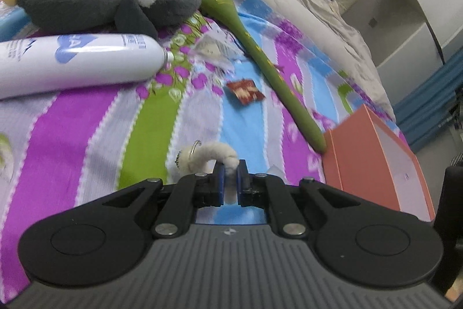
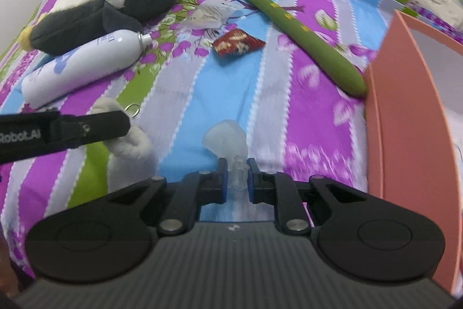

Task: Organize soft objects
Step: 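Grasp the white hair tie with the left tool while the right tool grasps the clear plastic piece, then carry the hair tie with the left tool while the right tool carries the clear piece over the box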

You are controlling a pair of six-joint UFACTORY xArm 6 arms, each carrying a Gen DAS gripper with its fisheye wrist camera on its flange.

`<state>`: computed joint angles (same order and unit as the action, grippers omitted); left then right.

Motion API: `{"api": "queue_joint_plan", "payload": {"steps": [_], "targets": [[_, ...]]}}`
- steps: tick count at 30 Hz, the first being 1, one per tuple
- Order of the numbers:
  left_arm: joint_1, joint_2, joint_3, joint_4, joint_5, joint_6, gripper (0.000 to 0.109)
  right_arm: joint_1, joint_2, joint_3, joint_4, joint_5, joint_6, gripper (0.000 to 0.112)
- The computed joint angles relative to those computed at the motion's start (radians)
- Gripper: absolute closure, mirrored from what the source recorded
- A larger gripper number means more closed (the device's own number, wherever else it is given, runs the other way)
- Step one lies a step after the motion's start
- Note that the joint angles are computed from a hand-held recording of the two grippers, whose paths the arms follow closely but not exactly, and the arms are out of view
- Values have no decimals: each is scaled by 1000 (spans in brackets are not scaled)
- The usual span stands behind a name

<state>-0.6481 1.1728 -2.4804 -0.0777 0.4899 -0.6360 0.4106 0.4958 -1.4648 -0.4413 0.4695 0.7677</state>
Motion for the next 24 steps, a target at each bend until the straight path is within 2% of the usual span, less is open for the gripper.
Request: {"api": "queue_joint_plan", "payload": {"steps": [3,6,10,12,14,16,22,24], "targets": [[-17,-165,275,-10,-99,26,99,12,-68,95,-44,-20,65,95],[-33,-275,450,-30,-158,59,99,23,-135,193,-66,-40,120,93],[-55,-378,606,-32,-201,78,99,36,-209,314,-82,-76,191,91],[-64,-410,657,-48,-214,94,99,40,-237,362,-52,-97,189,88],[-71,-423,676,-53,-212,107,99,38,-262,411,-12,-138,169,78],[-76,-432,689,-53,-209,116,99,37,-281,438,-33,-151,184,73],[-83,-438,695,-54,-188,136,99,13,-298,462,-233,-192,356,72],[-83,-439,695,-49,-181,137,99,3,-285,465,-210,-243,314,72]]}}
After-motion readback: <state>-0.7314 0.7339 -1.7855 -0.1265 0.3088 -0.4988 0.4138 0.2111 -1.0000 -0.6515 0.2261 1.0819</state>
